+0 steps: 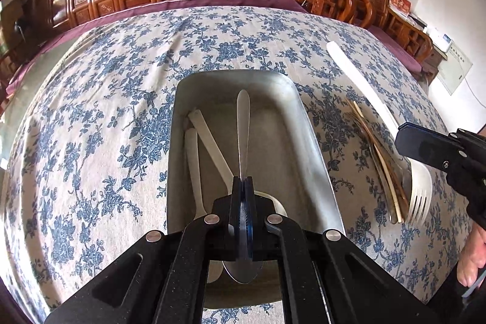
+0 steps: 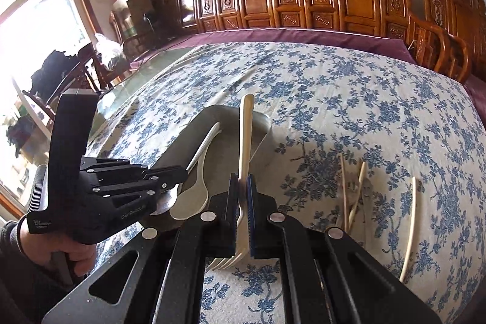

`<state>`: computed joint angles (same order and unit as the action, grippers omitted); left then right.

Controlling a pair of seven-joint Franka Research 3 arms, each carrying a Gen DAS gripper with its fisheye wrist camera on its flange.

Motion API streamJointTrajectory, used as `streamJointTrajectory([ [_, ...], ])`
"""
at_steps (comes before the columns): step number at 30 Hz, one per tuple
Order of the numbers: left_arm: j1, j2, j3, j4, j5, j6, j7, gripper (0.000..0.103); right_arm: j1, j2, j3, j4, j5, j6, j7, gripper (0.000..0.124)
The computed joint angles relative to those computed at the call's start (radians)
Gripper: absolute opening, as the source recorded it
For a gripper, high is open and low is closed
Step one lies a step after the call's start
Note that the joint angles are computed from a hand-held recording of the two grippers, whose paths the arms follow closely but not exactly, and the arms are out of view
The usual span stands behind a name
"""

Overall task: Organize utensils
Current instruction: 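Carry the metal spoon into the grey tray and open the left tool while the right tool holds the fork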

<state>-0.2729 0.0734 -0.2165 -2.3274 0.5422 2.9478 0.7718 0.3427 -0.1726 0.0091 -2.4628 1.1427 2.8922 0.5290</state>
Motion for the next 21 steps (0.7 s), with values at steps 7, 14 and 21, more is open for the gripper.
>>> streamJointTrajectory([
  [7, 0.001, 0.026, 0.002, 0.003, -0.027, 0.006, 0.029, 0.002, 0.011, -0.002, 0.007, -0.014, -0.003, 0.007, -0.005, 0.007],
  [14, 0.016, 0.029, -0.01, -0.003, -0.123, -0.001, 0.094, 0.002, 0.009, -0.002, 0.005, -0.017, -0.009, 0.009, 0.006, 0.007],
  [21, 0.026, -0.028, 0.008, -0.038, -0.106, 0.032, 0.076, 0.023, 0.012, 0.005, 0.017, -0.013, -0.078, 0.029, 0.087, 0.007],
])
